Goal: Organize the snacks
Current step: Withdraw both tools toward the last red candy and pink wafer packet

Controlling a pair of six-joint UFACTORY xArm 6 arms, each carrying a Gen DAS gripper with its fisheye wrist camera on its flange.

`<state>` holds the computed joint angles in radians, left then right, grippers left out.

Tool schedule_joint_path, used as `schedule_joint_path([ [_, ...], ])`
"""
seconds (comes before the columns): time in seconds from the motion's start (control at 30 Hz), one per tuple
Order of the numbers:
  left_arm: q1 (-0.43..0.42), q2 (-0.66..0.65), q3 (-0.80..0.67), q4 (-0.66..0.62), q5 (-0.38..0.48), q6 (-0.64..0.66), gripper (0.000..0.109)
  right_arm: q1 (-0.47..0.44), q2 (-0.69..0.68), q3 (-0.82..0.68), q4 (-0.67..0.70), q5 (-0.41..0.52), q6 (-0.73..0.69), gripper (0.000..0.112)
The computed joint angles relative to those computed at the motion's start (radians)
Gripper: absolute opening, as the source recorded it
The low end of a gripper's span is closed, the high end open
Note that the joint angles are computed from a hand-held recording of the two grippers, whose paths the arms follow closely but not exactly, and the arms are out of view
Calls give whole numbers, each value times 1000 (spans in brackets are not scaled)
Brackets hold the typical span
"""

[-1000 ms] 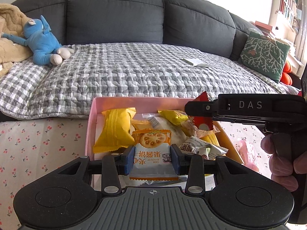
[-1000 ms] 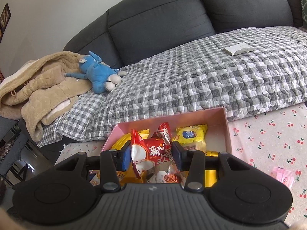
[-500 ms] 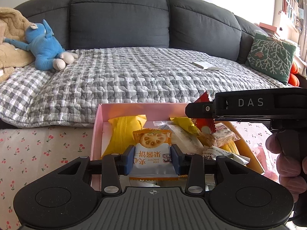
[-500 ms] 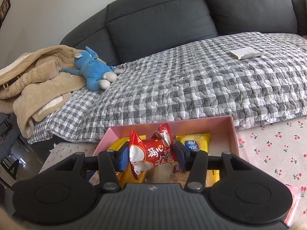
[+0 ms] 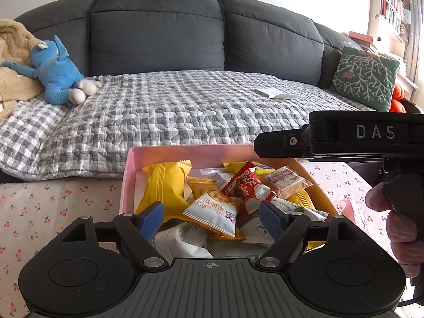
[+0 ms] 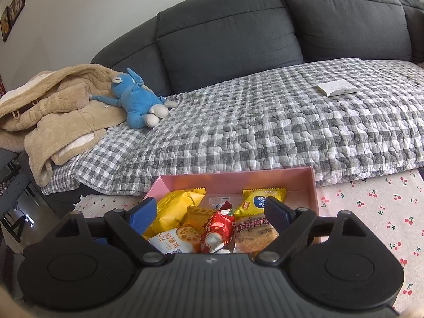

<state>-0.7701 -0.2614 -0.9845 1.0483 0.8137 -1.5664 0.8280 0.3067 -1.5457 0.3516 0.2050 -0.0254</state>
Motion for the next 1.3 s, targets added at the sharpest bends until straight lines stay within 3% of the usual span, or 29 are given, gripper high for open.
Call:
schedule_joint_path([
  [0.57, -172, -96, 33, -78, 214, -14, 96, 17, -233, 300, -54, -36, 51, 100],
  [1.13, -335, -119, 70, -98, 381, -68, 98, -6, -377, 499, -336, -76, 271, 103],
  [1.3, -359, -124, 90, -104, 399, -97, 99, -39, -414, 568, -591, -90, 489, 103],
])
